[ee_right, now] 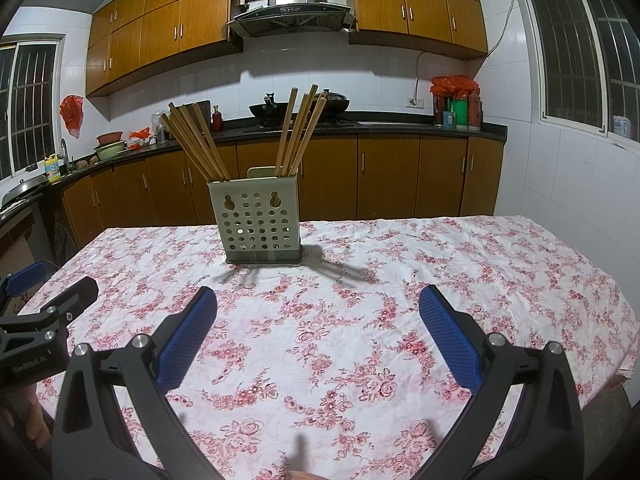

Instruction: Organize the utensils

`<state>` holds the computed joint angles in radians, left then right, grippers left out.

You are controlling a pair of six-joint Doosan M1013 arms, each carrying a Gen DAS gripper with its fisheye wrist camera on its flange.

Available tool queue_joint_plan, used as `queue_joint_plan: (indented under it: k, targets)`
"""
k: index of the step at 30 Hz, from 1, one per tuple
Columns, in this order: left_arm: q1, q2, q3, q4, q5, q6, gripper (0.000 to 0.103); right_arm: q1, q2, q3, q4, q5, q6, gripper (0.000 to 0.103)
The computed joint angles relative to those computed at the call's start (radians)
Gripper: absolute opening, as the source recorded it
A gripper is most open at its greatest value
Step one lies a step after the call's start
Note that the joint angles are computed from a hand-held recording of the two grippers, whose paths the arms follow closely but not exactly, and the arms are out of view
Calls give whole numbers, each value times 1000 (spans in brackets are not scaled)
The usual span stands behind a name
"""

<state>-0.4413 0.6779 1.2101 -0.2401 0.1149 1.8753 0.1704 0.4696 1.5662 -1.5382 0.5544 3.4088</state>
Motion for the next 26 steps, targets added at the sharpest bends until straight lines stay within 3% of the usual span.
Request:
queue_joint_plan:
  k: [26]
  targets:
    - [-4, 0, 1, 86, 11, -104, 101, 5, 0, 0, 11, 1, -6, 99]
